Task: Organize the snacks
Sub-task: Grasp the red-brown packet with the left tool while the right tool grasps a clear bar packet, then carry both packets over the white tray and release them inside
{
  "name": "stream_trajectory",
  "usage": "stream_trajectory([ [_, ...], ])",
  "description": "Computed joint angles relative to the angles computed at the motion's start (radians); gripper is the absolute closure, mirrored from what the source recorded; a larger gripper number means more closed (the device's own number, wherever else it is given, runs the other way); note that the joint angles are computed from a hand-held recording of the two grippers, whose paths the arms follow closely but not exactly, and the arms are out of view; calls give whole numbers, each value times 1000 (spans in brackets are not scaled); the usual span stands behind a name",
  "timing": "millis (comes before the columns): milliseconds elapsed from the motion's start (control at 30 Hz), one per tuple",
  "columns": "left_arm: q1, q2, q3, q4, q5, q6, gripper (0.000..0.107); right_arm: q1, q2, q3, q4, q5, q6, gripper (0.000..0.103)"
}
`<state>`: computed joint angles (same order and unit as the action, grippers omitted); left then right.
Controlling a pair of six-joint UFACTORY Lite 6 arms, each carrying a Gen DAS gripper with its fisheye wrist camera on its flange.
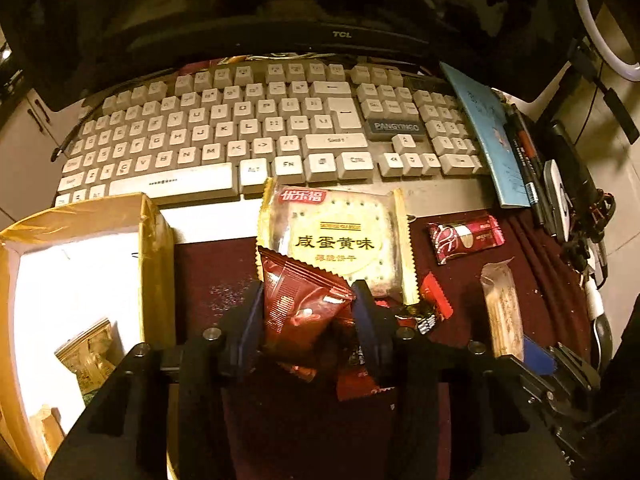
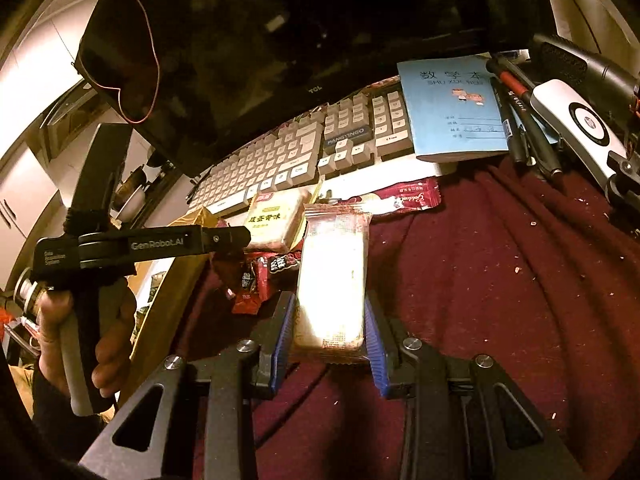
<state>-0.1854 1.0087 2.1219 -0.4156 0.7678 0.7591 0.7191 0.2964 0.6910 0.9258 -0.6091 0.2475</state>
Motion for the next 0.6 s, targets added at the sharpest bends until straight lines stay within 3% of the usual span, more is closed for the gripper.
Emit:
stream_trajectory([
  [133, 65, -59, -55, -112, 56, 28, 73, 3, -8, -13, -10, -10, 15, 69],
  [267, 190, -300, -331, -353, 105, 225, 73, 19, -29, -47, -40, -55, 52, 69],
  [367, 337, -487, -521, -495, 201, 385, 73, 32, -29, -38, -28, -62, 25, 69],
  [500, 515, -476, -473, -492, 346, 384, 73, 86, -37, 1, 104, -65, -124, 69],
  [600, 614, -422, -411, -491, 287, 386, 73, 90, -24, 65, 62, -19, -125, 69],
])
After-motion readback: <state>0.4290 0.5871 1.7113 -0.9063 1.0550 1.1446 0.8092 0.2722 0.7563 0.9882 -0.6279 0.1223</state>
